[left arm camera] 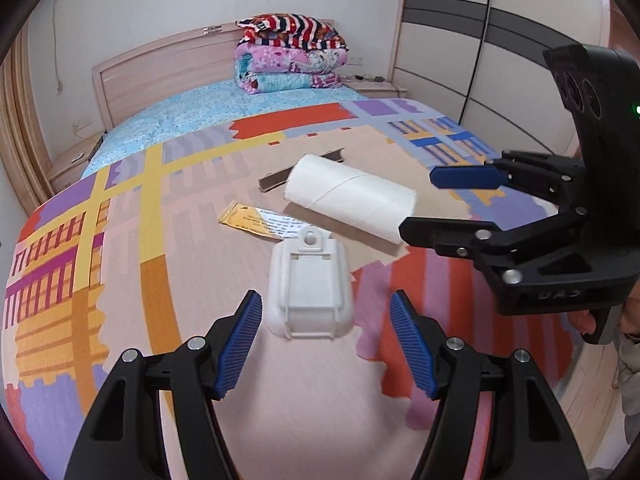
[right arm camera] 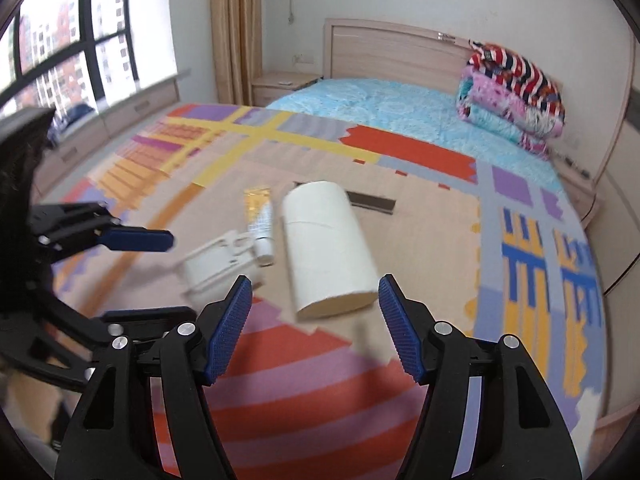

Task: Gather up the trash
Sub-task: 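Grasp the white plastic case with the left gripper while the right gripper grasps the paper tube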

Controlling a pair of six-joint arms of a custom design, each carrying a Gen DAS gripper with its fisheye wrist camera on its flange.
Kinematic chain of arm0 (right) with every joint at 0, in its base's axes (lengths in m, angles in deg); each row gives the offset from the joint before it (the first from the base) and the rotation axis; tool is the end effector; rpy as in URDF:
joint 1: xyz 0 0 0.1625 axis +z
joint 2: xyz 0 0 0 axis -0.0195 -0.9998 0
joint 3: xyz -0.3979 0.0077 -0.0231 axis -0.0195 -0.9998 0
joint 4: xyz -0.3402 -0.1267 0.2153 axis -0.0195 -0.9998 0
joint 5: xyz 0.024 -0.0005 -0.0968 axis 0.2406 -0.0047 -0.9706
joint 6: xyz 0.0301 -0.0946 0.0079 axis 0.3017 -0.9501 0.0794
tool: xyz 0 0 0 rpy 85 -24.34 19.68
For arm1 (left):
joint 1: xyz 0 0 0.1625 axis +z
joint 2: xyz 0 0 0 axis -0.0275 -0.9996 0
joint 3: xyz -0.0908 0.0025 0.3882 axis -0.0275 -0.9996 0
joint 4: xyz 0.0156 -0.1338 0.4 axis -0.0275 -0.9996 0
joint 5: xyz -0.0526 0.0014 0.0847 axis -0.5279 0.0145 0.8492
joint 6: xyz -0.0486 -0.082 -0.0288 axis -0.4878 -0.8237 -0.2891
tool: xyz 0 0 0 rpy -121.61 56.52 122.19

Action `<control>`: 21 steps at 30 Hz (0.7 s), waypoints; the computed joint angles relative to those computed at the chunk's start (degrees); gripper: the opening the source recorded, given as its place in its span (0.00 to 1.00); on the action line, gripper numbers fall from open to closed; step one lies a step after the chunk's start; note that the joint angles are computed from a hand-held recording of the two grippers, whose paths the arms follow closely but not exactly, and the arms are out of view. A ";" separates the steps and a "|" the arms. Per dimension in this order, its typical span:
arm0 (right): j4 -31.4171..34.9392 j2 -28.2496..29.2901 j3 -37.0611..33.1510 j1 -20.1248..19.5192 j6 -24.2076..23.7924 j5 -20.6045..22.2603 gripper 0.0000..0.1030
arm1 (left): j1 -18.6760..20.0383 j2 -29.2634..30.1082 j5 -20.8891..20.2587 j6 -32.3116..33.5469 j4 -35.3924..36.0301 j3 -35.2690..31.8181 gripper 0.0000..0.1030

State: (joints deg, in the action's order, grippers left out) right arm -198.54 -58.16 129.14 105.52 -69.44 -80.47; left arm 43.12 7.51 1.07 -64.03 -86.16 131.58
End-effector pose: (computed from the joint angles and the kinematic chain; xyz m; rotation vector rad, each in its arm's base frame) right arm 0.2805 -0.6237 0.1894 1.6156 -2.2838 0.4542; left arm -0.2459 -0.5087 0.2021 0.2898 2.2504 -0.8800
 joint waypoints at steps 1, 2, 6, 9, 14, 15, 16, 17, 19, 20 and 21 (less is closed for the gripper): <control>-0.37 0.76 -0.55 0.09 -0.40 -0.42 0.63 | 0.29 0.30 0.35 -0.15 -0.06 -0.27 0.62; -0.43 1.29 -1.01 0.12 -0.56 -0.63 0.63 | 0.49 0.54 0.38 0.22 -0.47 -0.41 0.62; 0.46 3.49 -3.34 0.42 -1.17 -1.97 0.63 | 0.86 1.44 1.01 1.72 -1.22 -0.77 0.62; 0.61 4.57 -4.34 0.48 -1.39 -2.73 0.63 | 1.13 1.89 1.22 1.93 -1.38 -0.90 0.62; 2.30 6.02 -6.14 0.29 -0.80 -3.72 0.61 | 1.37 2.81 1.73 4.17 -1.23 -1.27 0.48; 2.84 6.02 -6.34 0.15 -0.66 -3.64 0.56 | 1.45 2.79 1.53 4.41 -1.62 -1.28 0.48; 3.81 6.00 -6.75 -0.06 -0.10 -3.11 0.56 | 1.43 2.87 1.61 4.70 -1.73 -1.29 0.48; 4.51 5.95 -7.01 -0.16 0.39 -2.87 0.56 | 1.40 2.95 1.71 4.98 -1.80 -1.24 0.48; 5.25 5.71 -7.06 -0.19 0.66 -2.58 0.55 | 1.25 2.91 1.80 5.23 -2.04 -0.99 0.47; 5.49 5.49 -6.92 -0.18 0.57 -2.64 0.54 | 1.09 2.78 1.79 5.30 -2.22 -0.80 0.47; 5.49 5.33 -6.71 -0.15 0.41 -2.63 0.54 | 0.88 2.61 1.90 5.35 -2.51 -0.58 0.47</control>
State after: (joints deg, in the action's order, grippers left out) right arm -193.06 -52.83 122.43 105.37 -69.03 -83.10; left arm 44.01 10.12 2.96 -58.68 -88.67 131.00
